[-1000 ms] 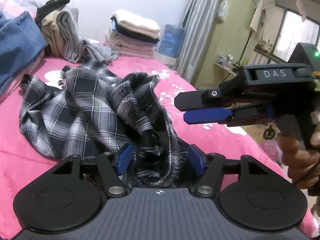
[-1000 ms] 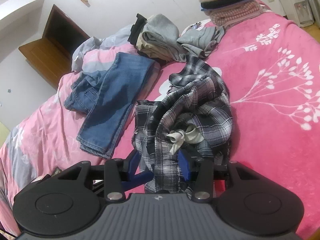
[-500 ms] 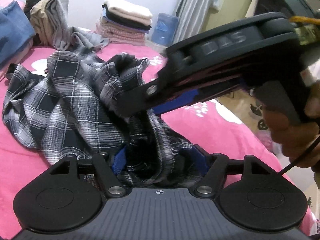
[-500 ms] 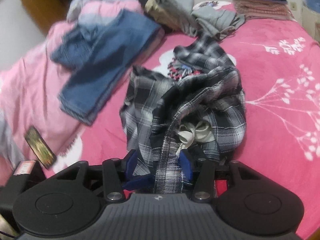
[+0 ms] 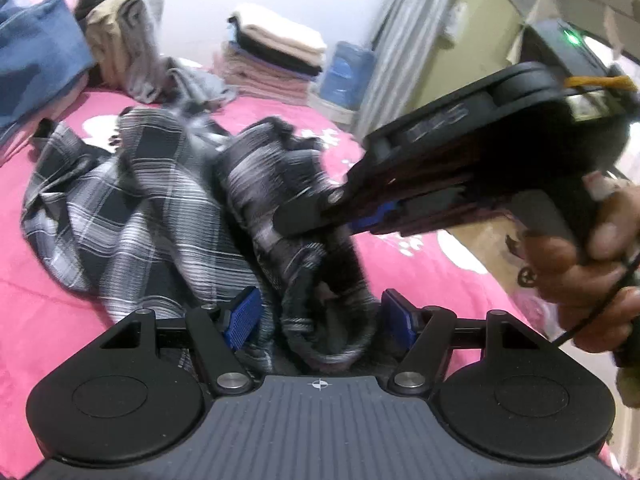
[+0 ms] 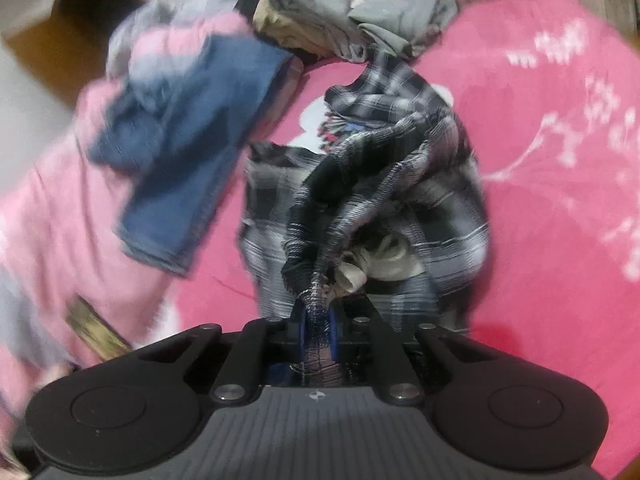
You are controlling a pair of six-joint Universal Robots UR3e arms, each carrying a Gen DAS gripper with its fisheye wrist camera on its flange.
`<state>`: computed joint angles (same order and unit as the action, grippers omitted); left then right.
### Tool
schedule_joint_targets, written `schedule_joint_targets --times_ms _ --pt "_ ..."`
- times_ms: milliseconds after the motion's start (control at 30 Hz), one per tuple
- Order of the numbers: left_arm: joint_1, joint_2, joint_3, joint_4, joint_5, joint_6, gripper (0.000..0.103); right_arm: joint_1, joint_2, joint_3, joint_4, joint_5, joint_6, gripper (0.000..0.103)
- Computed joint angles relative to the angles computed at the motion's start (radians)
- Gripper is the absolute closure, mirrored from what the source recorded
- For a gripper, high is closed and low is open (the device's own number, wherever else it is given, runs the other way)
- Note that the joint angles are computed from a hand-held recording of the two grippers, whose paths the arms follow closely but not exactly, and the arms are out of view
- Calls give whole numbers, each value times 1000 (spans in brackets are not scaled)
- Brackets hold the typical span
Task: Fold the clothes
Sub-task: 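Close the left gripper on the plaid shirt's waistband near the right gripper, then lift the plaid shirt high with both grippers to shake it out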
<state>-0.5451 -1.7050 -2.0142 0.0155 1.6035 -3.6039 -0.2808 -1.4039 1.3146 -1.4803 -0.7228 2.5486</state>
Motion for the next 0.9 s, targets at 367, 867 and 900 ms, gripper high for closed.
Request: schedule_joint_targets --times_ms 367,867,900 --pt "9 41 -15 -61 76 -108 86 -16 -12 46 30 97 -14 87" --pt "181 258 -142 -150 219 -213 90 34 97 162 -766 -109 -131 79" --pt "194 265 -149 -155 221 -213 90 54 110 164 -793 -131 -164 79"
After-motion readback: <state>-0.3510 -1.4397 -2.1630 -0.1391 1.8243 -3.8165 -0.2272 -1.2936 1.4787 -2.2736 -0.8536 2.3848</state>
